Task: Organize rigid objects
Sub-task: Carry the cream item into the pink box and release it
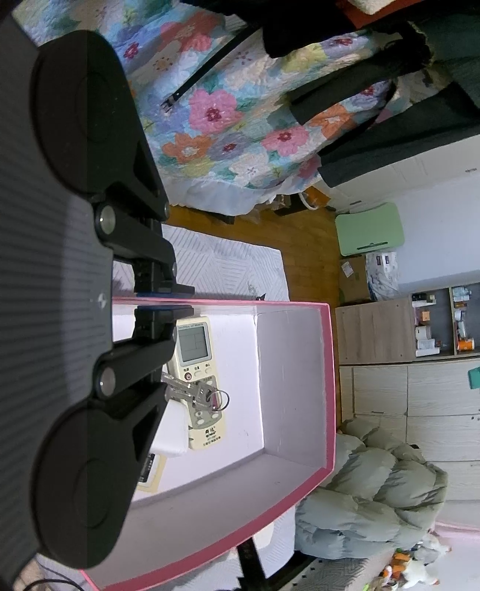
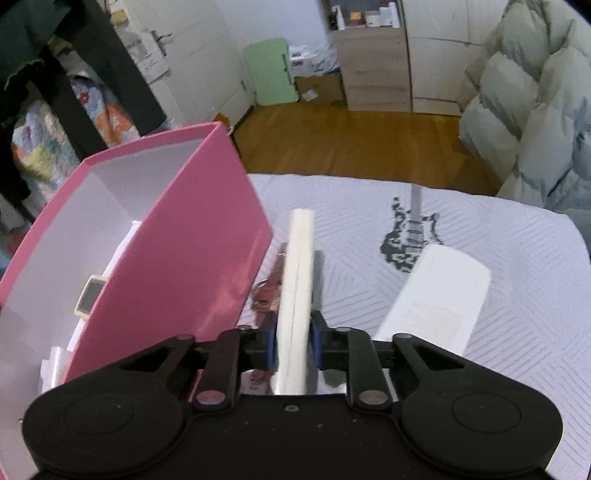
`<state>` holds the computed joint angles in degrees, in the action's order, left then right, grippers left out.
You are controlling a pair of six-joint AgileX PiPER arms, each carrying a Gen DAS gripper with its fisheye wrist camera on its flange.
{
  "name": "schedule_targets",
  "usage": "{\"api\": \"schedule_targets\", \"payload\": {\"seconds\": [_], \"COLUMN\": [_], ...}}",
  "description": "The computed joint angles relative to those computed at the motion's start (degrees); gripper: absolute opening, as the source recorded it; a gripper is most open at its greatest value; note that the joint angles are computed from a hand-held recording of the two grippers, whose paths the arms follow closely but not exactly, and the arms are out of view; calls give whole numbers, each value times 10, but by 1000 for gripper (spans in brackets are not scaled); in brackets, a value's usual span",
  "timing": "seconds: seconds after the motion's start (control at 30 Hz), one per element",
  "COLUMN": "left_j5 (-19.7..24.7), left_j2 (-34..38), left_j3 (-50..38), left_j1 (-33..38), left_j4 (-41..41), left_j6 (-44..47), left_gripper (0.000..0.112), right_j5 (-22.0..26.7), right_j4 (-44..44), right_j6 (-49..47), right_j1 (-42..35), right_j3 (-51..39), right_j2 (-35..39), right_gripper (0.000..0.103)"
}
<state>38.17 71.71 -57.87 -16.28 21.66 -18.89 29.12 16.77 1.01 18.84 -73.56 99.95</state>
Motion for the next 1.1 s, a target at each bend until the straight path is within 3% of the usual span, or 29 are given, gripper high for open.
{"api": "schedule_targets", "payload": {"seconds": [0.17,0.23,0.33,0.47,0.57,0.67,0.77,0.9,1.03,1.1], "left_j5": [0,-3,-5,-10,-18,-21,-18,-9,-12,-13], "left_j2": [0,-3,-6,-8,-14,-22,-24,-17,-19,-19], "left_j3": [-3,-1,2,6,11,15,15,7,7,6], "left_j1": [7,14,10,11,25,32,36,34,50,60], "left_j4": [-21,-34,-23,-28,-54,-71,-80,-75,-108,-129], "left_j6": [0,11,3,-1,16,33,42,43,77,93], "left_gripper": [3,3,3,4,4,4,2,2,2,2], "right_j5": [-76,-90,-89,-70,-64,-13,46,167,265,289], "right_j4": [27,-42,-171,-266,-272,-168,-196,-192,-265,-304], "right_j6": [-40,20,124,177,142,21,-10,-74,-63,-65], "right_j1": [11,28,58,109,159,176,203,215,237,250], "right_j3": [82,103,108,79,46,-27,-116,-295,-445,-484], "right_j2": [-96,-139,-185,-208,-198,-147,-76,62,174,205], "right_gripper": [21,21,21,21,21,21,21,21,21,20]}}
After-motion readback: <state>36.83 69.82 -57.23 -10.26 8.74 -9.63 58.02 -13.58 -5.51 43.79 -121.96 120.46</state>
